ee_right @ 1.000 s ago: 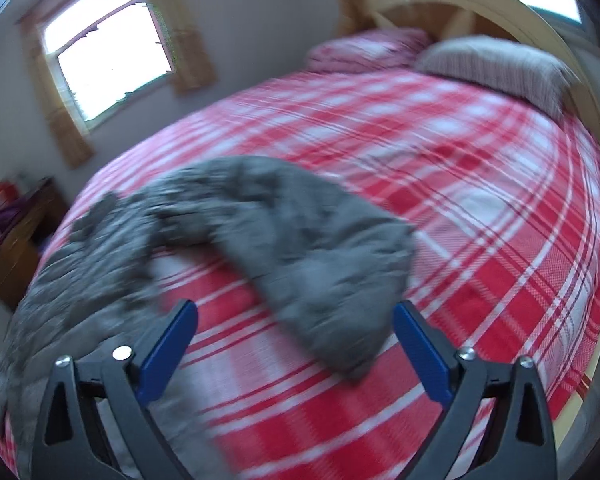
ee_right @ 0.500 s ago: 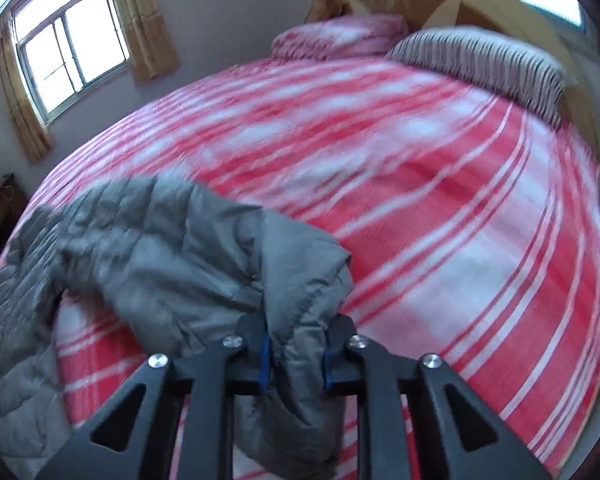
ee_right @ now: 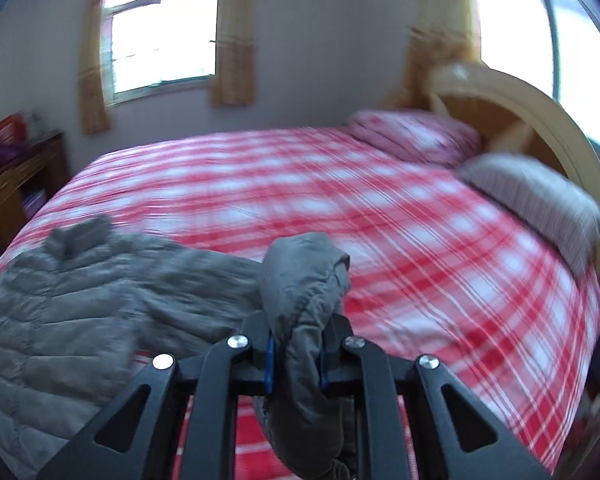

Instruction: Fold large clothes

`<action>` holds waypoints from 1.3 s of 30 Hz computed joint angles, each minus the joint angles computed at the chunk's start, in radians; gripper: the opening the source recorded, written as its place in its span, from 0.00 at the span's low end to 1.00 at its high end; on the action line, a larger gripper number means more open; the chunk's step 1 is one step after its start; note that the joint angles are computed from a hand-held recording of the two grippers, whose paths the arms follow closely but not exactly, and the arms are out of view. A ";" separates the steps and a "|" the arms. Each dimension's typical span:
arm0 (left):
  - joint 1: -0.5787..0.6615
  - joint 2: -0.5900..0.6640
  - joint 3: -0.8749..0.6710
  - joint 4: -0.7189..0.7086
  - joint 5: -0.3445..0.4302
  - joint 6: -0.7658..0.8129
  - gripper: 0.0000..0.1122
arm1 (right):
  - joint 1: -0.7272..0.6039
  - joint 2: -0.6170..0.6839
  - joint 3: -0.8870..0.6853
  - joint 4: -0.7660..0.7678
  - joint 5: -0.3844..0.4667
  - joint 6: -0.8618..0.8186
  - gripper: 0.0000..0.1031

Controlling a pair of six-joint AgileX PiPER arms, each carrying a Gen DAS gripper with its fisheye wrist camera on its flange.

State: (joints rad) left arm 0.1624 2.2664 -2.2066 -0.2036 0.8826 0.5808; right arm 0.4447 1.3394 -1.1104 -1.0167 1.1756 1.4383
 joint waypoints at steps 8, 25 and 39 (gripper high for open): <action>0.006 -0.017 0.020 -0.056 -0.003 0.037 0.91 | 0.151 0.387 -0.410 -0.018 -0.018 -0.194 0.17; 0.028 0.046 -0.184 -0.095 0.177 -0.019 0.91 | 0.264 0.500 -0.351 0.012 -0.362 -0.107 0.75; -0.311 0.006 -0.110 -0.133 0.244 -0.107 0.91 | 0.171 0.310 0.140 -0.085 -0.321 0.347 0.80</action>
State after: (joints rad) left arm -0.1483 2.2724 -2.3171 -0.3368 1.1265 0.4738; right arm 0.6158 1.6491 -0.9704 -1.1021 0.8544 1.7856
